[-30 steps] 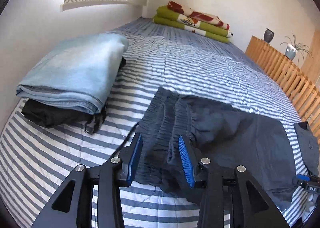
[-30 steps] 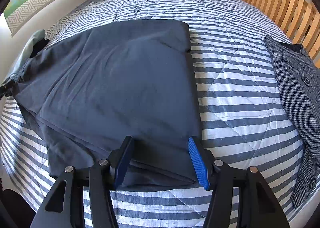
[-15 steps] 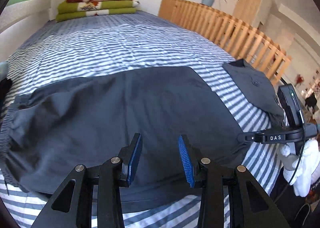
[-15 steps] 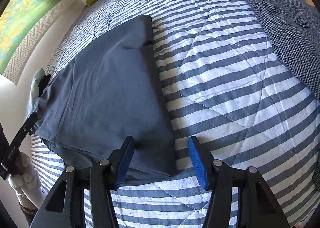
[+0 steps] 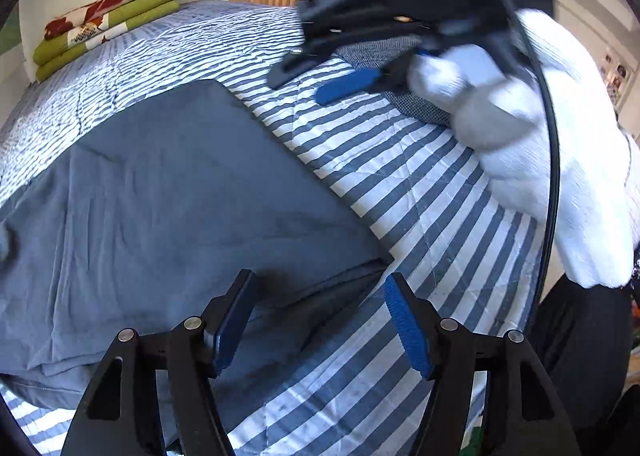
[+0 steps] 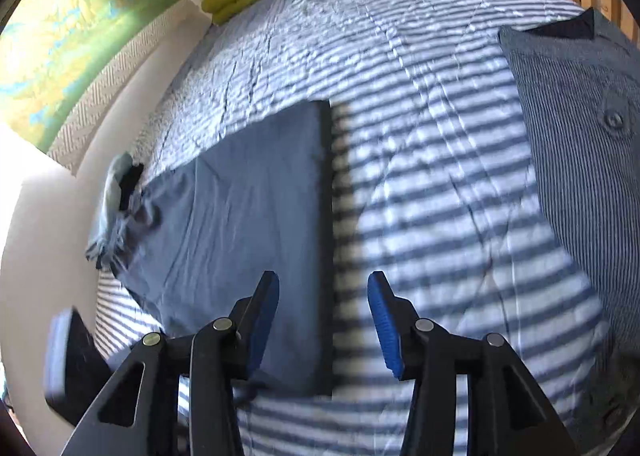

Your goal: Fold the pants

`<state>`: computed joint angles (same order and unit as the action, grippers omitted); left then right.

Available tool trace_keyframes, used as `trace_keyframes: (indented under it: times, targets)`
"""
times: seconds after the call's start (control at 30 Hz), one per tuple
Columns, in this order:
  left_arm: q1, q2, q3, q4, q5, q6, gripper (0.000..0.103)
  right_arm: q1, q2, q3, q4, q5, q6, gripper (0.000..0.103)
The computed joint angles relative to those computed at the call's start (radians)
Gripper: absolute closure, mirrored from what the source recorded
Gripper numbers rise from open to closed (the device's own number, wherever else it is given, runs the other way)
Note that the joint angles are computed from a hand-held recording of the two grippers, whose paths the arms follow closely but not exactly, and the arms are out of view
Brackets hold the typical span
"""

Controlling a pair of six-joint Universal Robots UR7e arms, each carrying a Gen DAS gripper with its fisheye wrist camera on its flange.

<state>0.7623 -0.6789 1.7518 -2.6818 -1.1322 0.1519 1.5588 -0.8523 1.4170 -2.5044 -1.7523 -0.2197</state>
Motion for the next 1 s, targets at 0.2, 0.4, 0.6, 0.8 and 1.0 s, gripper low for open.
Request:
trace_keyframes:
  times: [0.2, 0.4, 0.6, 0.8, 1.0]
  targets:
    - [-0.027, 0.1, -0.083, 0.041, 0.105, -0.063, 0.03, -0.045, 0.2, -0.297, 0.123, 0.088, 0.041, 0.06]
    - [-0.033, 0.124, -0.086, 0.007, 0.113, -0.016, 0.035, -0.063, 0.311, -0.484, 0.262, 0.213, 0.029, 0.059]
    - [-0.052, 0.119, -0.065, -0.025, 0.122, 0.01, 0.089, -0.063, 0.382, -0.576, 0.314, 0.221, 0.045, 0.098]
    - [-0.036, 0.083, -0.07, 0.01, 0.042, -0.081, 0.096, -0.077, 0.336, -0.528, 0.277, 0.292, 0.081, 0.101]
    - [-0.064, 0.01, -0.019, -0.01, -0.075, -0.104, 0.097, -0.055, 0.238, -0.388, 0.162, 0.252, 0.059, 0.101]
